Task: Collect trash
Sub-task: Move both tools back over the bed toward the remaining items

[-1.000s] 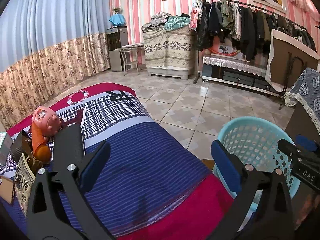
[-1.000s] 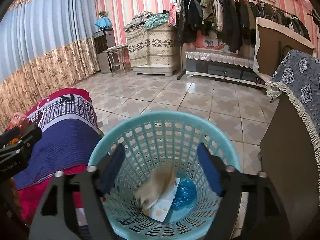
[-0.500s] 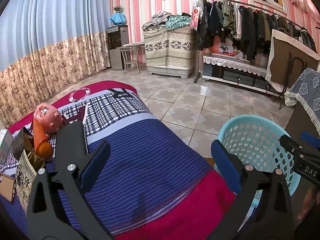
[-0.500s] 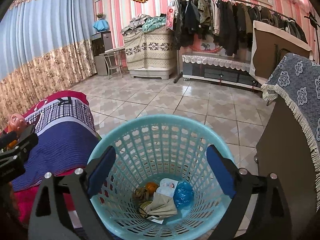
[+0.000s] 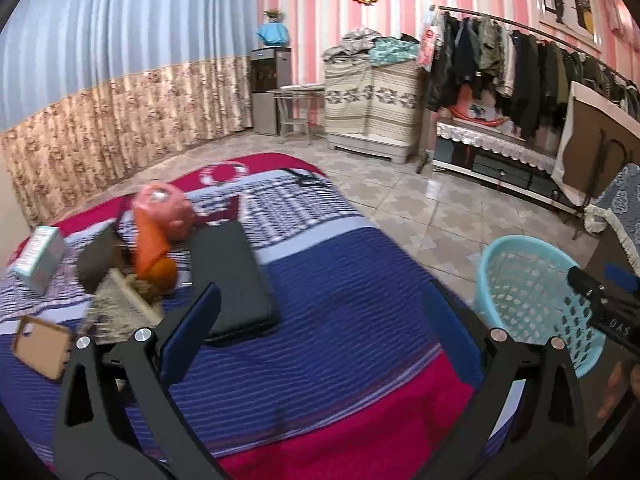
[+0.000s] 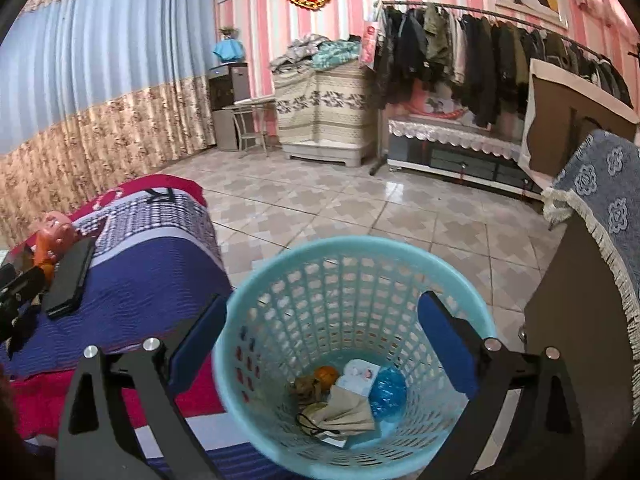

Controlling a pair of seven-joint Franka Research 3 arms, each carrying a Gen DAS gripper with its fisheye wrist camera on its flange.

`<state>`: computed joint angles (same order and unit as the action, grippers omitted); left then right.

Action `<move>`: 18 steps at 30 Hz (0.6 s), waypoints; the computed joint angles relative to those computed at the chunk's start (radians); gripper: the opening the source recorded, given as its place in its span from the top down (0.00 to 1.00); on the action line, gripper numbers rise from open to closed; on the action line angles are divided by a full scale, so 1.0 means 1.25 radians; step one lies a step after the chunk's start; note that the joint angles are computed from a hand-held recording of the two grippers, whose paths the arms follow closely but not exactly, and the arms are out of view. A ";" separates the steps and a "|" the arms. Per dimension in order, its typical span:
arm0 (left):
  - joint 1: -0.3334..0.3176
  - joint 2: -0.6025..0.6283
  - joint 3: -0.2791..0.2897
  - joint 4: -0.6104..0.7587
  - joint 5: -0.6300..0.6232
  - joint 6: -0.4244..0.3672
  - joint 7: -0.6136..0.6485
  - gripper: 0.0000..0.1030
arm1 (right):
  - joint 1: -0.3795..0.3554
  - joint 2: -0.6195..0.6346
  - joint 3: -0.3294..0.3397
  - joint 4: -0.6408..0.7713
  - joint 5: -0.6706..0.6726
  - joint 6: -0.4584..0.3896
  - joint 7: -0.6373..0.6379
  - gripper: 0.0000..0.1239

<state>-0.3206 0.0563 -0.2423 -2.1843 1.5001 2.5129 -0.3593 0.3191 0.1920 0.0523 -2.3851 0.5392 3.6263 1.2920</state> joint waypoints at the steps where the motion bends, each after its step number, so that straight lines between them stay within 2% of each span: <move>1: 0.002 -0.021 0.002 -0.021 -0.006 -0.005 0.003 0.06 | -0.005 -0.006 0.005 -0.005 -0.013 -0.002 0.010 0.22; 4: 0.018 -0.092 0.002 -0.085 -0.013 -0.008 -0.006 0.06 | 0.005 -0.016 0.013 -0.010 -0.027 -0.012 0.011 0.22; 10: 0.073 -0.241 -0.002 -0.223 -0.051 0.015 0.006 0.05 | 0.081 -0.025 0.010 0.002 0.070 -0.003 -0.120 0.22; 13: 0.102 -0.308 -0.002 -0.290 -0.074 0.040 0.028 0.05 | 0.115 -0.032 0.017 0.011 0.130 0.008 -0.195 0.22; 18: 0.155 -0.408 0.009 -0.405 -0.102 0.110 0.058 0.05 | 0.142 -0.038 0.044 0.017 0.154 0.009 -0.240 0.22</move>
<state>-0.1267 -0.4540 -0.2312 -2.6902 1.3725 2.6505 -0.2866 0.4966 0.1450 0.1074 -2.3643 0.7320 3.6381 0.9923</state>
